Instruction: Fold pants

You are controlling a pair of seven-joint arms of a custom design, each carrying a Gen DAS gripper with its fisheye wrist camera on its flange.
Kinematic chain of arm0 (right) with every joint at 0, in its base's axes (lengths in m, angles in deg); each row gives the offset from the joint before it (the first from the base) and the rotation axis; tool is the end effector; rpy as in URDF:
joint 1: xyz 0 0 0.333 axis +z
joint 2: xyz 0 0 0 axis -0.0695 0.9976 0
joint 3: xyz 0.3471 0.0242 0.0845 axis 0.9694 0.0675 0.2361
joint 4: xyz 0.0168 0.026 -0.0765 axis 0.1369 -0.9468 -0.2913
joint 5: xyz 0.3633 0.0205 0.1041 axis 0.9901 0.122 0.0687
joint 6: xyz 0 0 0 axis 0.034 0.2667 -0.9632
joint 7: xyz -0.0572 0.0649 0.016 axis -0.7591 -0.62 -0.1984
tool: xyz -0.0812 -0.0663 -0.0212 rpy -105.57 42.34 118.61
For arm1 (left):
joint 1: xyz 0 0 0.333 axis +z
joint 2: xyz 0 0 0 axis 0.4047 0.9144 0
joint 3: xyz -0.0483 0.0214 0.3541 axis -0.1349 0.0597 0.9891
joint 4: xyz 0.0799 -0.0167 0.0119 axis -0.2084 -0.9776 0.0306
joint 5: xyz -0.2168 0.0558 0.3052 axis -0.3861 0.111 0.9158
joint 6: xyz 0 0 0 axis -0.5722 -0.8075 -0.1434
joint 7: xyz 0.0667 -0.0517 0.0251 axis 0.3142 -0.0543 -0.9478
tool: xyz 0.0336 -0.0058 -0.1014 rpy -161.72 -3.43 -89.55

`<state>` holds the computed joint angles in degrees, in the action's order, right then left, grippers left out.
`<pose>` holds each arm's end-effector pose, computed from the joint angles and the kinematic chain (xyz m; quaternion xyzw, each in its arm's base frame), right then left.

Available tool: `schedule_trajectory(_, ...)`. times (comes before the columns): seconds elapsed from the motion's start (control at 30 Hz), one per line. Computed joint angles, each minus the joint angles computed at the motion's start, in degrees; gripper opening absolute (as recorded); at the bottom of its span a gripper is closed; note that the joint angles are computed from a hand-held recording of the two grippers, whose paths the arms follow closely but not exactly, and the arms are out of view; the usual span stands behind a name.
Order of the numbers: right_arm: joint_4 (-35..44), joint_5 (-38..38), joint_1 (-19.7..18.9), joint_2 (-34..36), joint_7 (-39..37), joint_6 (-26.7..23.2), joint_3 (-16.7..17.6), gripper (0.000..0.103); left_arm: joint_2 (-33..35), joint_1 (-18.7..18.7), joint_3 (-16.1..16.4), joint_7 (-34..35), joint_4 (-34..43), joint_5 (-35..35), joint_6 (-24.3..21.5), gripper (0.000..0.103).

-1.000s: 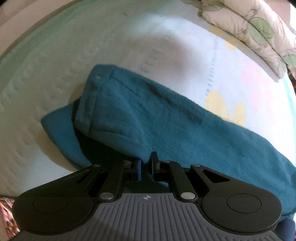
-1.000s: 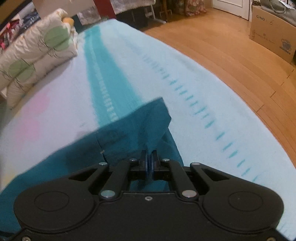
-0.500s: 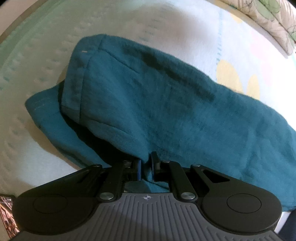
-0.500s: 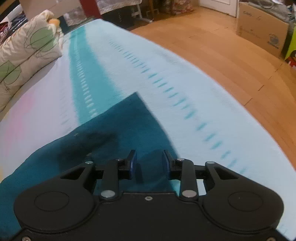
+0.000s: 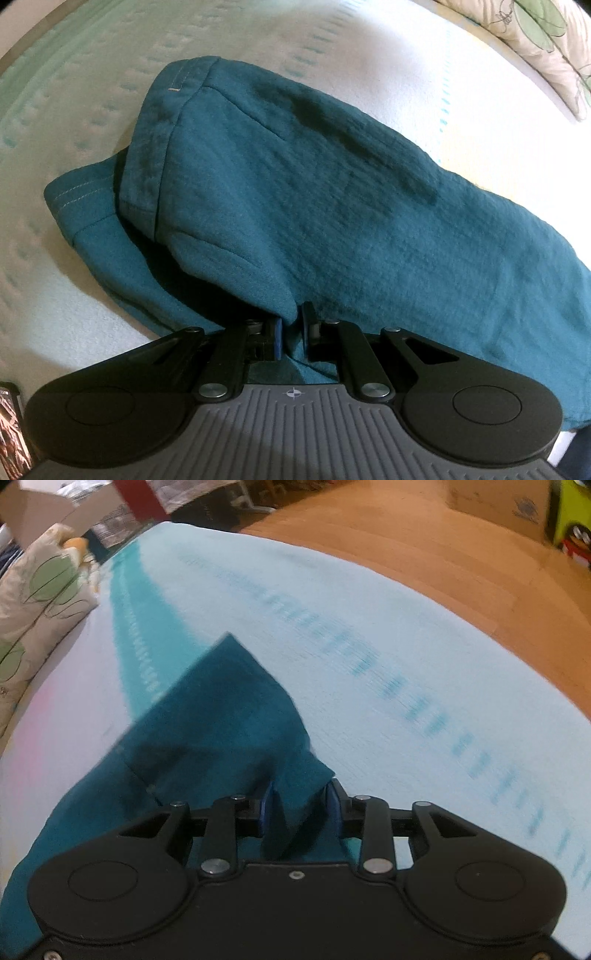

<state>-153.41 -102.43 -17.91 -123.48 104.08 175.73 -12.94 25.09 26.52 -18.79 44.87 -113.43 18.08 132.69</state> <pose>0.2847 -0.0439 0.4891 -0.1779 0.9501 -0.1817 0.1806 0.6588 -0.0435 0.4891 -0.6552 0.7443 -0.1257 0.0303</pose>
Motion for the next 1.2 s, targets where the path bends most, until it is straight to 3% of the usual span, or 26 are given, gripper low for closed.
schedule_trajectory(0.17,0.08,-1.95,-1.37,0.87,-2.39,10.98,-0.22,0.048,-0.41,-0.42,-0.04,-0.92,-0.93,0.45,1.17,0.010)
schedule_trajectory(0.3,-0.22,-0.82,-1.84,-1.97,-2.26,6.66,1.28,0.049,-0.88,-0.25,-0.13,-0.61,-1.47,-0.01,1.63,0.010)
schedule_trajectory(0.47,-1.42,1.78,0.27,-5.06,-1.70,2.41,1.55,0.050,-0.51,0.58,-0.16,1.36,0.33,-1.20,-1.25,0.010)
schedule_trajectory(0.73,6.17,-4.88,2.03,-0.17,-1.01,-4.43,7.74,0.050,-0.58,2.70,0.93,2.54,1.66,-2.32,-3.90,0.010)
schedule_trajectory(0.87,11.40,-8.23,7.72,5.00,-4.11,-2.40,8.58,0.050,-0.72,3.45,0.93,3.12,0.94,-3.77,-3.08,0.010)
schedule_trajectory(1.1,19.54,-6.42,21.75,22.03,-15.91,12.48,8.04,0.049,-1.96,3.07,0.44,3.34,-1.02,-5.26,-0.69,0.010)
schedule_trajectory(1.2,23.15,-8.29,24.59,29.59,-19.82,17.04,9.65,0.049,-1.87,3.38,0.46,3.55,-0.20,-6.46,-1.06,0.010)
